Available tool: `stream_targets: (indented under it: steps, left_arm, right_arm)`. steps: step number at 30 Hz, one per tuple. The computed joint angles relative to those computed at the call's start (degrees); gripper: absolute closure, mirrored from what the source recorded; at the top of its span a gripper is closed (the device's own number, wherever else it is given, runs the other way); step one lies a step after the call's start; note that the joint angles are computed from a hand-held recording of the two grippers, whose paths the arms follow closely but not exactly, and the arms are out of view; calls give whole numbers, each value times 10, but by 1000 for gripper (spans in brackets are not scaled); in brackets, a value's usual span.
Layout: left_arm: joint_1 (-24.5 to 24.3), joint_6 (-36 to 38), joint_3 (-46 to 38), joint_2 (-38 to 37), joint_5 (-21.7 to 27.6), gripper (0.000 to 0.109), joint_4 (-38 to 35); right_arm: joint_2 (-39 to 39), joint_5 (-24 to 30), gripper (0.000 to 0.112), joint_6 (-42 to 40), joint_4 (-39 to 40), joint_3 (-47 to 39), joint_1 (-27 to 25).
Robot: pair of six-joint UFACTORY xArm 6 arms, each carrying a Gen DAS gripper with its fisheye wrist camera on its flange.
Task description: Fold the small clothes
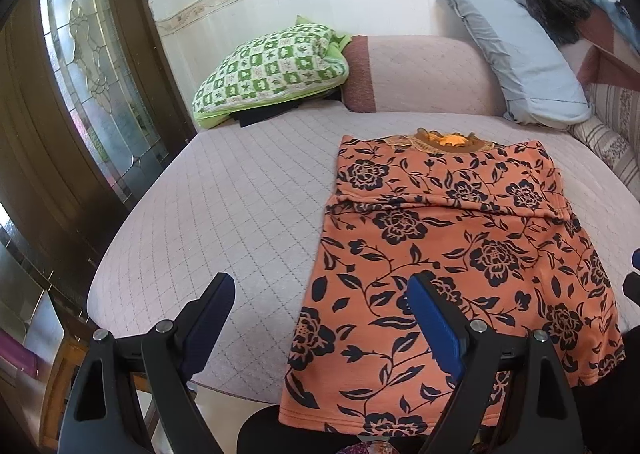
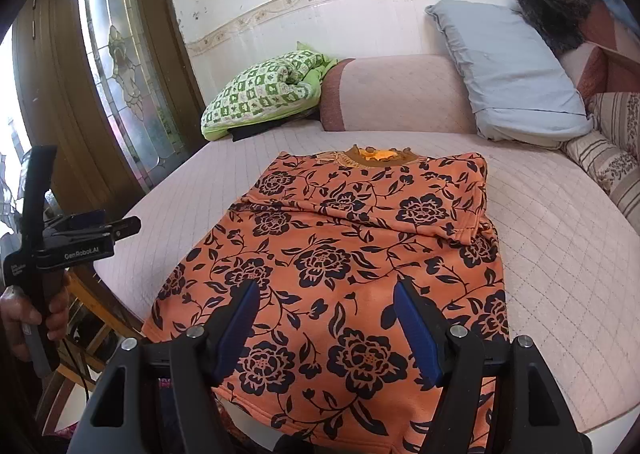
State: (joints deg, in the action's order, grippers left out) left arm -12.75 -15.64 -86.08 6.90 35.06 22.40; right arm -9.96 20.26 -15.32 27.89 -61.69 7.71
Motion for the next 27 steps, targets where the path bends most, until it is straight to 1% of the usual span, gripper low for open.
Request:
stream_targets:
  steps: [5,15,22,27]
  left_arm:
    - [-10,9,0,-1,6,20,0]
    - [-29,24,4,-3,8,20,-4]
    - [-45,41,16,-10,11,20,-20]
    - [-59,54,29,-17,12,20,-31]
  right_arm:
    - [-6,0,40,-5,10,8,-11]
    - [-22,5,40,9,1,34,-32]
    - [-37,4,40,26,-7,56,-45]
    - [-44,-7,40,63,-35,68,-49]
